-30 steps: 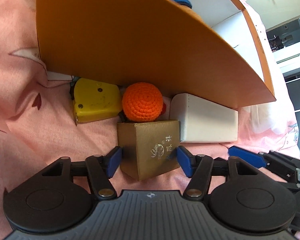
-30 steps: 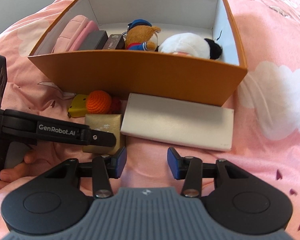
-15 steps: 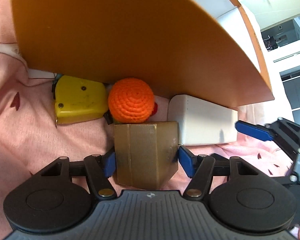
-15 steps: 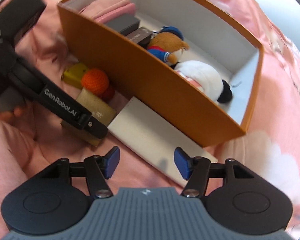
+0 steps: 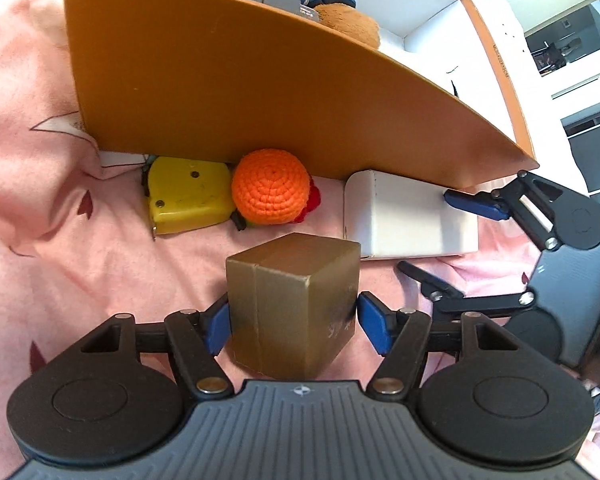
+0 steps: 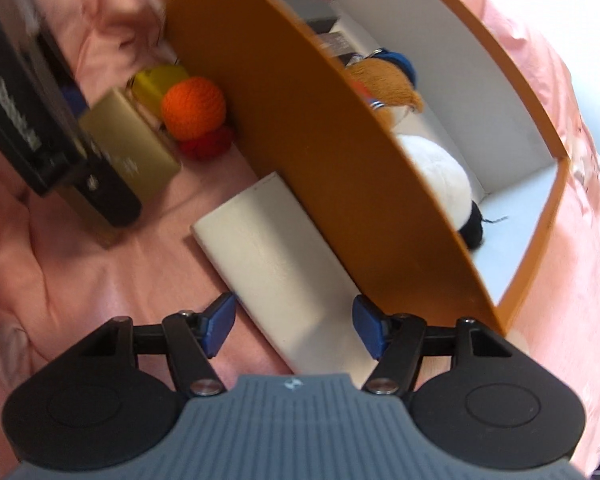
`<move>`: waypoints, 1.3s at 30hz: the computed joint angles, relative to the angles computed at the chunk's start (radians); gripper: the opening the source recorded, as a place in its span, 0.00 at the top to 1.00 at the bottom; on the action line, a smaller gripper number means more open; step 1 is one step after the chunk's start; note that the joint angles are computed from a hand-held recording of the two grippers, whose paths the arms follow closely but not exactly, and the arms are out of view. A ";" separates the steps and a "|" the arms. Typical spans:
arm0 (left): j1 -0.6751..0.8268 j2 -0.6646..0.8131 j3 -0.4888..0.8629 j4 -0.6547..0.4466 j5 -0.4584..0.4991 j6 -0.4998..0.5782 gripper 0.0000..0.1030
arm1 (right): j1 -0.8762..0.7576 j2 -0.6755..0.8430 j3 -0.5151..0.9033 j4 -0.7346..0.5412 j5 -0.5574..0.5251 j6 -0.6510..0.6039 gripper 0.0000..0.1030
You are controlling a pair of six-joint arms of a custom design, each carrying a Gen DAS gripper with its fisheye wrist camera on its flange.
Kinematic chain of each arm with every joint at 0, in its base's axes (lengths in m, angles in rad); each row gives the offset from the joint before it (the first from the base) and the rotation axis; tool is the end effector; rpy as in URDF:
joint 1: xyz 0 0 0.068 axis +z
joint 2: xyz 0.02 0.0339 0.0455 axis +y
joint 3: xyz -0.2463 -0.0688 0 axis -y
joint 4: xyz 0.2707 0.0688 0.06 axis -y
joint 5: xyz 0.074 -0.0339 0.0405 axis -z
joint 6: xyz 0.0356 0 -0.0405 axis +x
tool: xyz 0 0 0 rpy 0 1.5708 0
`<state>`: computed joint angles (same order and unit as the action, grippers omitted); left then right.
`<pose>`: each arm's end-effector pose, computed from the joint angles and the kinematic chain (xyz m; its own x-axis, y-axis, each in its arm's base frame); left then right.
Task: Organize objects
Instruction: 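Grasp the cream rectangular box by its end with the right tool while the left tool holds the gold box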
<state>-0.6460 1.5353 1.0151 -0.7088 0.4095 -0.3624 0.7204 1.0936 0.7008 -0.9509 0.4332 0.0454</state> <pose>0.2404 -0.1990 0.1767 -0.9370 0.2991 -0.1804 0.3493 0.8109 -0.4696 0.1631 0.1233 0.1805 -0.7554 -0.6083 -0.2435 -0.4939 0.7729 -0.3984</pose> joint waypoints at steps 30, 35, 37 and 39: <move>0.051 -0.085 -0.008 -0.066 -0.014 0.062 0.39 | 0.059 -0.071 0.116 -0.117 -0.037 -0.002 0.67; 0.042 -0.056 -0.007 -0.040 -0.009 0.046 0.39 | -0.126 -0.007 0.239 -0.111 -0.266 -0.010 0.68; 0.034 -0.041 0.001 -0.032 -0.008 0.037 0.39 | -0.058 0.045 0.241 -0.111 -0.245 0.086 0.68; 0.028 -0.034 0.005 -0.029 -0.012 0.034 0.39 | -0.041 0.070 0.231 -0.093 -0.241 0.137 0.67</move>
